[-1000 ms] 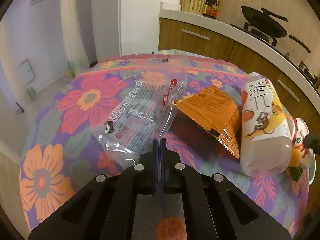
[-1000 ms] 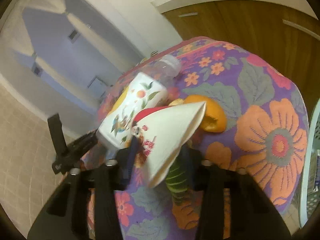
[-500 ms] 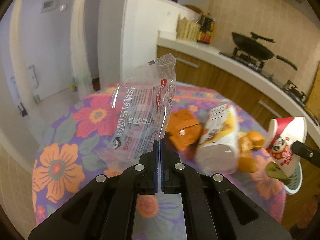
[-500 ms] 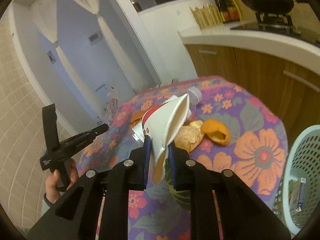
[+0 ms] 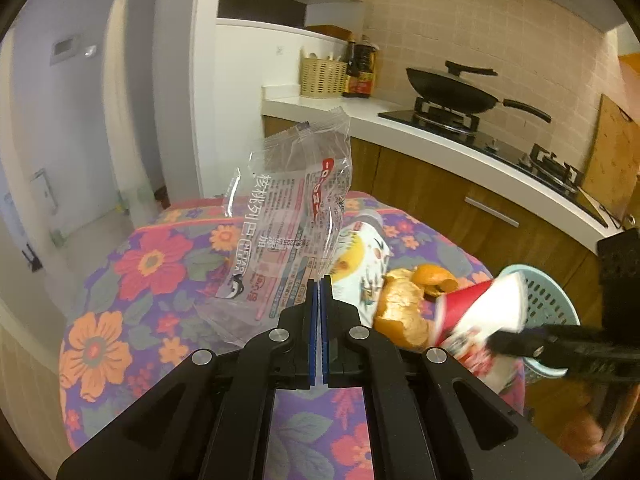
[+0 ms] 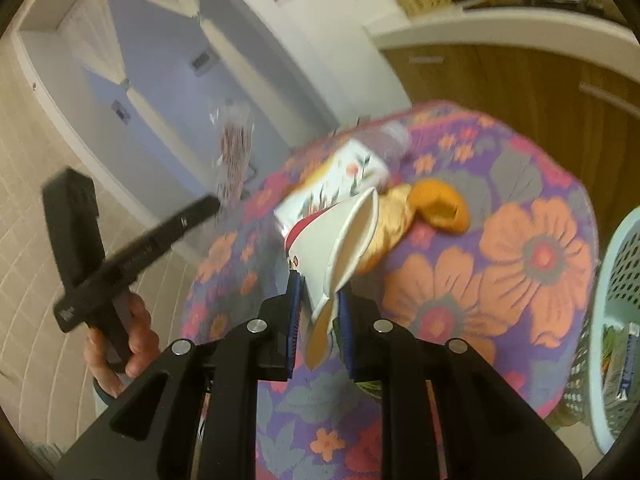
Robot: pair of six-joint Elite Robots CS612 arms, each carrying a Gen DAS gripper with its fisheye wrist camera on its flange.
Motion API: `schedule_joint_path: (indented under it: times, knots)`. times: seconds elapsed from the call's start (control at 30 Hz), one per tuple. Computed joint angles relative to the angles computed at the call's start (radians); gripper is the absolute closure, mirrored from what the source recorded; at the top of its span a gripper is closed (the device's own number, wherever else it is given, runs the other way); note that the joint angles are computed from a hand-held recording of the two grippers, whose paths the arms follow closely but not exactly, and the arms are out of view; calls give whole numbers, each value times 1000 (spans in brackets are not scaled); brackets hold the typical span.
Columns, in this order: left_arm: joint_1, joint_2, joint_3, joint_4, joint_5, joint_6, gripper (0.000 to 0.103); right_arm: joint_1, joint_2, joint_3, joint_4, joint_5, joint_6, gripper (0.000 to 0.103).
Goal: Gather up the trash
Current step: 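Grasp the white paper cup with the right tool while the left tool grasps the clear wrapper, then carry paper cup and clear wrapper over the basket and release them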
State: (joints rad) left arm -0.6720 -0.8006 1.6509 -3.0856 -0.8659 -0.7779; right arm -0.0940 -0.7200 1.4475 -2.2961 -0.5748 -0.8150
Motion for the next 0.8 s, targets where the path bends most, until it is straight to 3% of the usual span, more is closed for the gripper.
schedule_joint_path:
  times: [0.13, 0.27, 0.33, 0.37, 0.4, 0.6, 0.67, 0.73, 0.8]
  knots:
    - [-1, 4, -5, 19, -11, 11, 103, 8, 4, 14, -94, -59, 18, 86]
    - [2, 9, -5, 15, -29, 13, 103, 23, 13, -11, -58, -91, -49, 83]
    - [3, 11, -6, 16, -32, 12, 103, 34, 16, -19, -58, -121, -61, 64]
    - [4, 12, -6, 14, -36, 13, 103, 41, 18, -17, -96, -140, -35, 45]
    - [4, 12, -5, 13, -37, 12, 103, 45, 22, -20, -124, -149, -15, 42]
    - [8, 11, 4, 8, -40, 8, 103, 52, 25, -54, -93, -140, -25, 42]
    - [11, 12, 5, 3, -43, 6, 103, 56, 17, -32, -192, -199, 23, 45]
    - [12, 16, 3, -5, -48, 7, 103, 54, 16, -20, -233, -219, 34, 58]
    - [12, 19, 2, -12, -55, 11, 103, 45, 15, -3, -270, -207, 36, 84]
